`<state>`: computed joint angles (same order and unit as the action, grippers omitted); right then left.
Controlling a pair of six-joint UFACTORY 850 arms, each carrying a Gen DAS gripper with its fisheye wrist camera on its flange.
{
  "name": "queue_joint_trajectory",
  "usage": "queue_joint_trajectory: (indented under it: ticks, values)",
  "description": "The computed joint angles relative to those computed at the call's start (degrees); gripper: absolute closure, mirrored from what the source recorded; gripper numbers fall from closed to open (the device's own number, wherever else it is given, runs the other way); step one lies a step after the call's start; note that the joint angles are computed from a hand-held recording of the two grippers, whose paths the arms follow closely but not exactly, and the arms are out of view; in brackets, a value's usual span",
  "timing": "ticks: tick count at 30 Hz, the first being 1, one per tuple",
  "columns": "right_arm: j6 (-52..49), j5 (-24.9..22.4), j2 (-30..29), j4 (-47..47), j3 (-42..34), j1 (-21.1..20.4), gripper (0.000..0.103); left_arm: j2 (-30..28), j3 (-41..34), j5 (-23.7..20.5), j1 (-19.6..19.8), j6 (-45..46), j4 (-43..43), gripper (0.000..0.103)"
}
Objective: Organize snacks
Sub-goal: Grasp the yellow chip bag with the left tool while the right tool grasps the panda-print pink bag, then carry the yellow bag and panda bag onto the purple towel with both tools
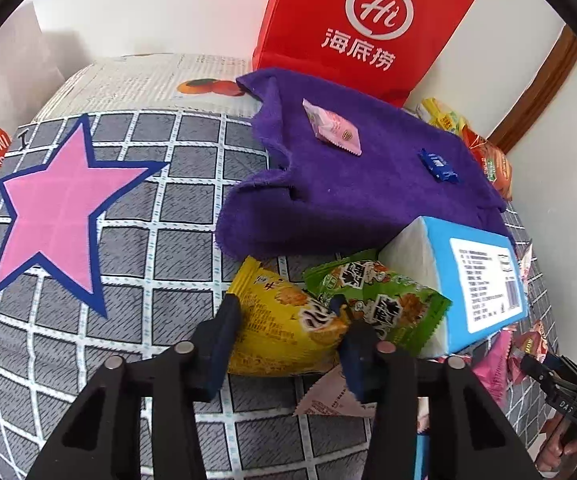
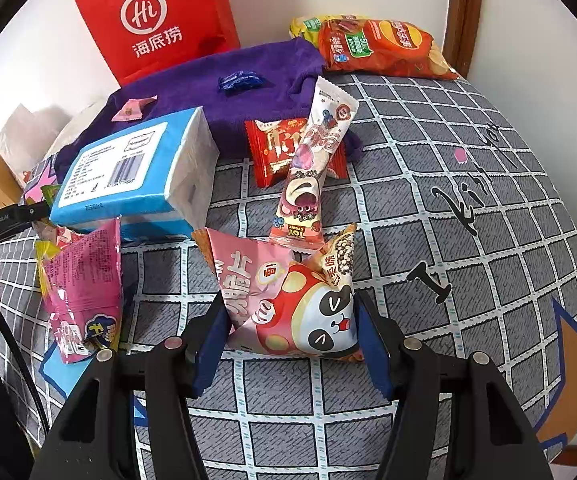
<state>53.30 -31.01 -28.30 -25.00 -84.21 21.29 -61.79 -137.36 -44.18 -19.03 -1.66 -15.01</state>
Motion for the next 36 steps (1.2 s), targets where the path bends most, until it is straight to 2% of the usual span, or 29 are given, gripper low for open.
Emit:
queue_joint_trajectory:
  ticks: [15,19,26,36]
  values:
    - [2.5,1.5,3.1,-2.2,1.8,1.2,0.043,9.4,11.7,5.2,-0.6,1.3,-0.2,0.065]
    - [4.8,1.4,4.2,-4.6,1.9,1.6,0.044,10.9,12.7,6.2,-1.0,1.4,0.1,0.065]
    - [7.6,-0.4,5.2,-9.5,-0.1,2.2,0.044,11.4,11.1,6.8,-1.8,1.5,0.6,0.065]
    - [7.5,-1.3,2.9,-11.8,-7.2,1.3,0.044,7.6,1.3,4.1,-2.5,0.9,1.7,0.065]
